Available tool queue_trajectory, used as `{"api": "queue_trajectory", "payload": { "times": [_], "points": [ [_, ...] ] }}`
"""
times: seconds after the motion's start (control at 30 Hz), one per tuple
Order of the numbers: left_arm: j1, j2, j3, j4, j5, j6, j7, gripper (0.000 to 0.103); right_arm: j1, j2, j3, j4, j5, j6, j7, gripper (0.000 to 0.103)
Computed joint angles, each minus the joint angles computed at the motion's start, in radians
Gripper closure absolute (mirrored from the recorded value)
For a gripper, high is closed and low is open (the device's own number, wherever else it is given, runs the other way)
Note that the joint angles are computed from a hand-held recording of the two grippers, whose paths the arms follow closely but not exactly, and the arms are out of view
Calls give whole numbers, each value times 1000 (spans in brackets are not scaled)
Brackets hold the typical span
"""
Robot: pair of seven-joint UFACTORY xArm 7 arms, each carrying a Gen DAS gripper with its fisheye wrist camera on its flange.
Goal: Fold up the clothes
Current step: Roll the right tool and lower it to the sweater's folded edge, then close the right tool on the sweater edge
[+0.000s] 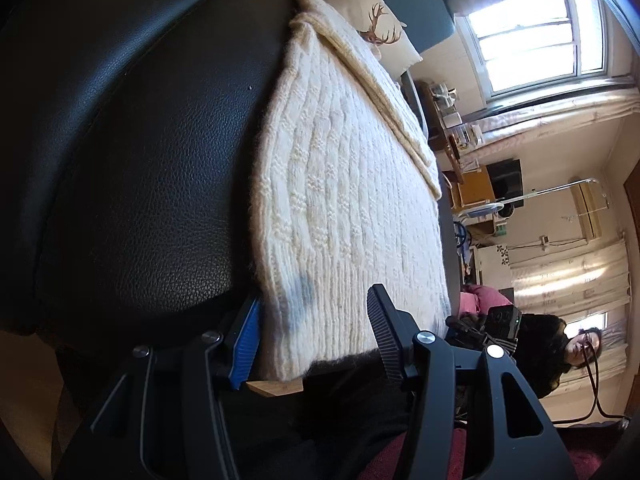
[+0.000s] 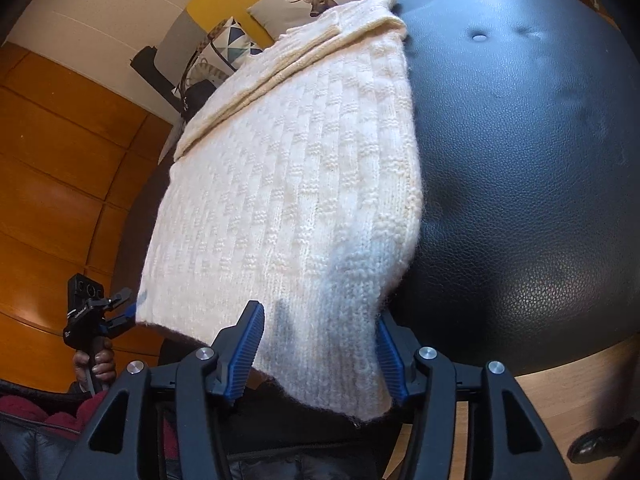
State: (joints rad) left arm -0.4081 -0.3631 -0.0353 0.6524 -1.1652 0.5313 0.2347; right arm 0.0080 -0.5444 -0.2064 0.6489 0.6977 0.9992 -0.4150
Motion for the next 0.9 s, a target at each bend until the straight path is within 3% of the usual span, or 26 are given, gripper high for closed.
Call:
{"api": "queue_trajectory", "payload": {
  "times": [0.17,0.3,0.37,0.4,0.53,0.63,0.73,0.77,0.83,0.9],
  "points": [
    [-2,6,10,0,-32,4,34,48,-3,12,-28,-2,62,15,8,45],
    [11,-5,-11,-2,25,-4,16,48,-7,-25,25,-24,12,-37,2,42],
    [6,-6,-13,-2,41,-13,8,48,0,-25,17,-23,5,-38,5,42],
    [1,-6,-5,-3,33,-11,12,48,3,-24,13,-23,2,-37,6,45],
    [-3,-7,16,-7,-5,7,33,48,-16,-31,37,-25,-75,-60,56,85],
    [9,-7,2,-2,28,8,9,48,-14,-47,47,-36,-116,-79,80,87],
    [22,-8,-40,1,140,-32,-63,49,1,-68,49,-53,-121,-116,98,89],
    [31,-7,-60,3,212,-48,-104,52,14,-68,37,-56,-115,-118,86,89],
    [47,-3,-84,4,338,-64,-186,87,37,-65,16,-60,-98,-118,56,88],
    [37,3,-60,5,366,-54,-215,93,48,-52,-2,-50,-85,-96,38,88]
  ]
}}
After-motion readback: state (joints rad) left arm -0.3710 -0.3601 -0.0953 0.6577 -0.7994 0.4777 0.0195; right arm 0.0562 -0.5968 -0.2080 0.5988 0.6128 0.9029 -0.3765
